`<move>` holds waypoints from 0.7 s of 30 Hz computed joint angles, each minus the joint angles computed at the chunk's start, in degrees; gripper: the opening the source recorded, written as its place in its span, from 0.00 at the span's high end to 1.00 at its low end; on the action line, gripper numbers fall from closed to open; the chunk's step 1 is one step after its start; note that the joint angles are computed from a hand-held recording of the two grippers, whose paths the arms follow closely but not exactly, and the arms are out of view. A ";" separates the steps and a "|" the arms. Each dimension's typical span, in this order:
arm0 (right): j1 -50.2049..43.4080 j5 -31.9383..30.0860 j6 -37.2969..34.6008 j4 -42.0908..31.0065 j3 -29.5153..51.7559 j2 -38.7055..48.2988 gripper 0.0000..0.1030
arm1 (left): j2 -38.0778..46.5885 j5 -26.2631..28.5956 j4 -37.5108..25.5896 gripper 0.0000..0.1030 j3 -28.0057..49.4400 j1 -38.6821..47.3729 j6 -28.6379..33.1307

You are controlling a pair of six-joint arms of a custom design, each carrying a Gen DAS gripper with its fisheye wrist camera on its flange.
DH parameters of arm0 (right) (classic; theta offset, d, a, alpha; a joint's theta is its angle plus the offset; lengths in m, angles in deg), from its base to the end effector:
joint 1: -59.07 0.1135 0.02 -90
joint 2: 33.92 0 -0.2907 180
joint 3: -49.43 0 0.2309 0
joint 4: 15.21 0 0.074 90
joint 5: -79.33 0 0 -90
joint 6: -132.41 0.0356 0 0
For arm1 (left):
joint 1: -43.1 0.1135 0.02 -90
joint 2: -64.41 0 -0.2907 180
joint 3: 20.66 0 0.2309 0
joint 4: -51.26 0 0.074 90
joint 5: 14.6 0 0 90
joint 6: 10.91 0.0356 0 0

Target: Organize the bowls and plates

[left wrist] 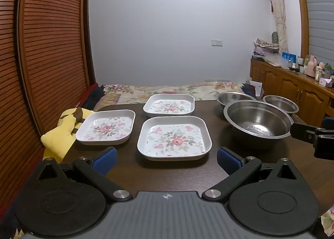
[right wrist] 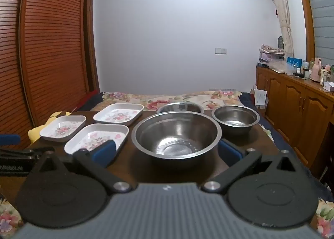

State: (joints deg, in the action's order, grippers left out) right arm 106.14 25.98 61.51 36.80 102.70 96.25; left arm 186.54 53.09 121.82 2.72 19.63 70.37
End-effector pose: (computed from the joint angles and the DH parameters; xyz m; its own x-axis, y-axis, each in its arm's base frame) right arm 0.2559 0.2439 0.0676 -0.3424 0.0173 -0.9394 -0.1128 0.9918 0.0594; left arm 0.2198 -0.0807 0.0809 -0.4376 0.0371 -0.8984 -0.0049 0.9990 0.0436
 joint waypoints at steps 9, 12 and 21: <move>-0.15 0.15 0.09 1.18 -0.48 0.35 0.00 | -0.02 0.90 0.26 0.00 0.17 1.12 0.67; -0.04 0.09 0.52 -0.22 -0.10 -0.19 0.00 | -0.24 1.78 -0.09 0.00 0.32 1.89 0.96; -0.58 -0.41 0.44 1.07 -0.59 0.24 0.00 | -1.57 0.11 -0.94 0.00 -0.15 0.55 1.08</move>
State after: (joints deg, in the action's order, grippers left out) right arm 105.55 25.57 61.95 37.87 102.11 96.49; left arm 184.97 53.19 120.88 2.57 20.18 71.45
